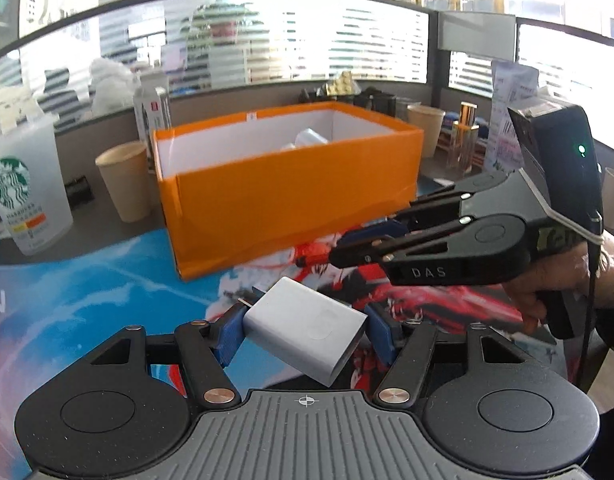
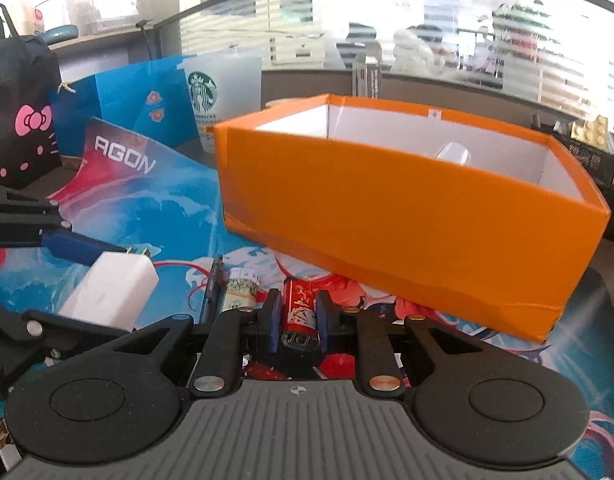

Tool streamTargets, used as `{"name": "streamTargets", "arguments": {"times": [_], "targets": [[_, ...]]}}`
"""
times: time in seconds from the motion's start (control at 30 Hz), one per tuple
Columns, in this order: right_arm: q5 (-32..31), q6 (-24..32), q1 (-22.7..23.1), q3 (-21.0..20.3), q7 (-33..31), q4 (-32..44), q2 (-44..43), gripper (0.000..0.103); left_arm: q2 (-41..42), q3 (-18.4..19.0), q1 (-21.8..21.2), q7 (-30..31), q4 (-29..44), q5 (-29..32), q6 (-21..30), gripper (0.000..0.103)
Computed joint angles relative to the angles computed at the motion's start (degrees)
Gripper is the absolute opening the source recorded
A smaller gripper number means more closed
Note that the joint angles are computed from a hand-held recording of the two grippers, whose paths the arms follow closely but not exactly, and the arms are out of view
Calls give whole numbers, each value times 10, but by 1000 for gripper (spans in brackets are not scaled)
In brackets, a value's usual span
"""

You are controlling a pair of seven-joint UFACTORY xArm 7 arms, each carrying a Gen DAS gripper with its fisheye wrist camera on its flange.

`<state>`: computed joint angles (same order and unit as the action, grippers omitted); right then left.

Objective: Organize rigid objects
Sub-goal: 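Grasp the white block with the left tool while the right tool grasps the red lighter, then carry the white block and red lighter over the orange box with both tools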

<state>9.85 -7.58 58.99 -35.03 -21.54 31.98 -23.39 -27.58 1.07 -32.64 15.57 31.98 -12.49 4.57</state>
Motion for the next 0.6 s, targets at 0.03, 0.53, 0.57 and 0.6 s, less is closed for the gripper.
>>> {"name": "streamTargets", "arguments": {"times": [0.03, 0.53, 0.57, 0.6], "targets": [[-1, -2, -9, 9, 1, -2, -2, 16, -1, 0, 0, -1, 2, 0, 0, 63], [-45, -37, -56, 33, 67, -40, -60, 16, 14, 8, -2, -3, 35, -16, -5, 64], [-51, -37, -66, 41, 71, -40, -61, 16, 17, 8, -2, -2, 40, -15, -6, 64], [-57, -36, -77, 50, 75, -39, -64, 16, 19, 6, 0, -2, 46, -13, -7, 64]]}}
